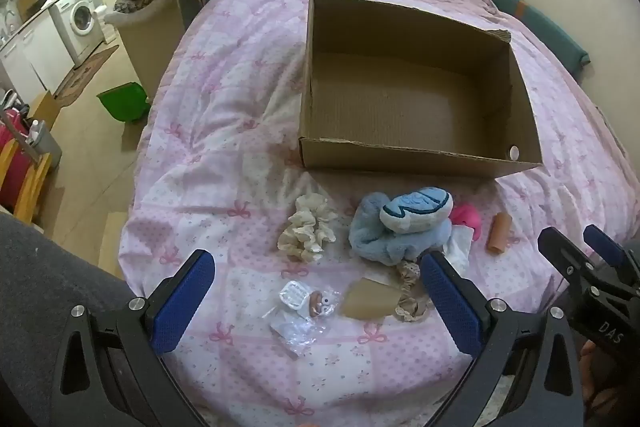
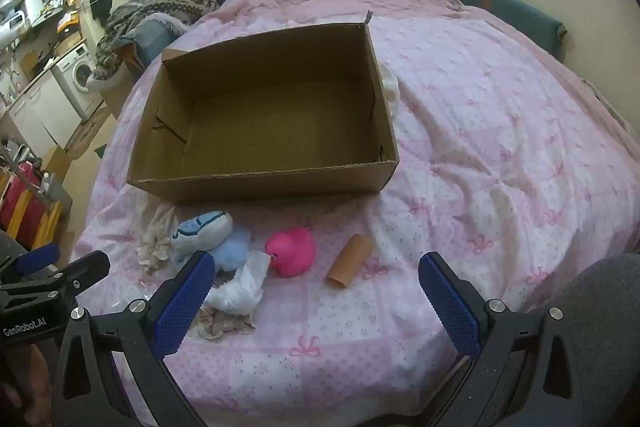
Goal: Organize soft objects
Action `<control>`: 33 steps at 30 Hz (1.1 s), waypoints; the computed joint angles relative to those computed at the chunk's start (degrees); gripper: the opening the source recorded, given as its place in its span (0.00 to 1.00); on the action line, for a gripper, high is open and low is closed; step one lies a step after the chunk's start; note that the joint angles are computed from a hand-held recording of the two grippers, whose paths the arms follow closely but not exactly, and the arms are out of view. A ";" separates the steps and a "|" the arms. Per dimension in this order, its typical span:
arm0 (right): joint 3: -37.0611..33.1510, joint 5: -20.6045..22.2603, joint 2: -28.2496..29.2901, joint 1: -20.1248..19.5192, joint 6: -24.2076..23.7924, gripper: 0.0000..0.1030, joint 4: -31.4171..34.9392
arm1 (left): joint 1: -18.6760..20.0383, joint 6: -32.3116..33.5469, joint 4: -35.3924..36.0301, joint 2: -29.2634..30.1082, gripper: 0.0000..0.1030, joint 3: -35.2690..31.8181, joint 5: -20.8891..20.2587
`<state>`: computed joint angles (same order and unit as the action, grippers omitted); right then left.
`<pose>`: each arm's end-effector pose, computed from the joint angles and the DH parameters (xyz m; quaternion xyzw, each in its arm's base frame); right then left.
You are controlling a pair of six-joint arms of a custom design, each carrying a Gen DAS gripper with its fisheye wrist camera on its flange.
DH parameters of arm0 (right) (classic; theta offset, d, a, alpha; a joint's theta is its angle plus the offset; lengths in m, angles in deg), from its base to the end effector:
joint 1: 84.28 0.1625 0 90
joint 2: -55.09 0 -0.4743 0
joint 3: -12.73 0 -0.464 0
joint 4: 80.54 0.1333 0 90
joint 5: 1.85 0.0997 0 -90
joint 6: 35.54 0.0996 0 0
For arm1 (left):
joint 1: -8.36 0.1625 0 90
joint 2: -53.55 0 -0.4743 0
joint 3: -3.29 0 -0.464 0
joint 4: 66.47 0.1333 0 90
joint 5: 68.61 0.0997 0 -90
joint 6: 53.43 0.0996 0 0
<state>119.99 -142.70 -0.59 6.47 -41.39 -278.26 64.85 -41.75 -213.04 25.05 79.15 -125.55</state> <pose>0.0647 -0.6627 0.2384 -0.1558 -0.8072 0.4077 0.3974 -0.3089 -0.8064 -0.0190 0.3461 0.8910 -0.1293 0.2639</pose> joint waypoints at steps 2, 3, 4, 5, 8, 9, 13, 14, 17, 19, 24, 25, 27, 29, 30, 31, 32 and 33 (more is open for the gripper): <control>0.06 0.12 -0.04 -0.11 0.30 1.00 0.27 | -0.05 -0.37 0.35 -0.08 1.00 0.05 -0.24; 0.13 0.17 -0.09 -0.18 0.53 1.00 0.37 | -0.10 -0.46 0.40 -0.12 1.00 0.15 -0.26; 0.20 0.22 -0.17 -0.25 0.80 1.00 0.47 | -0.16 -0.54 0.49 -0.18 1.00 0.26 -0.34; 0.03 0.19 -0.20 -0.18 1.22 1.00 0.97 | 0.39 -0.84 1.61 -0.16 1.00 -0.53 -1.06; 0.29 0.38 -0.58 -0.33 2.01 1.00 1.65 | 0.56 -0.29 1.49 -0.26 1.00 -0.65 -1.19; 0.31 0.46 -0.66 -0.38 2.19 1.00 1.67 | 0.40 -0.67 1.52 0.01 1.00 -0.68 -0.59; 0.75 0.91 -1.02 -0.39 2.23 1.00 1.51 | 0.78 -0.43 1.69 0.21 1.00 -1.31 -0.70; 0.84 0.88 -1.11 -0.38 2.17 1.00 1.49 | 0.24 -0.36 0.79 0.02 1.00 -0.34 -0.10; 0.56 0.65 -0.87 -0.36 2.39 1.00 1.65 | 0.27 -0.30 0.98 -0.04 1.00 -0.38 -0.22; 0.47 0.56 -0.80 -0.34 2.39 1.00 1.66 | 0.28 -0.23 0.96 -0.05 1.00 -0.36 -0.27; 0.45 0.48 -0.78 -0.30 2.32 1.00 1.65 | 0.29 -0.16 0.90 0.03 1.00 -0.41 -0.31; 0.40 0.57 -0.75 -0.36 2.27 1.00 1.65 | 0.22 -0.28 0.95 0.09 1.00 -0.45 -0.28; 0.45 0.58 -0.81 -0.35 2.30 1.00 1.72 | 0.22 -0.32 0.92 0.08 1.00 -0.43 -0.26; 0.42 0.55 -0.76 -0.34 2.28 1.00 1.64 | 0.23 -0.29 0.91 0.08 1.00 -0.42 -0.33; 0.44 0.56 -0.79 -0.34 2.29 1.00 1.66 | 0.23 -0.29 0.91 0.08 1.00 -0.42 -0.33; 0.38 0.53 -0.73 -0.34 2.32 1.00 1.67 | 0.23 -0.29 0.91 0.08 1.00 -0.42 -0.33; 0.37 0.52 -0.73 -0.34 2.35 1.00 1.72 | 0.24 -0.29 1.01 0.07 1.00 -0.46 -0.34; 0.40 0.50 -0.75 -0.33 2.37 1.00 1.72 | 0.24 -0.28 1.00 0.06 1.00 -0.45 -0.35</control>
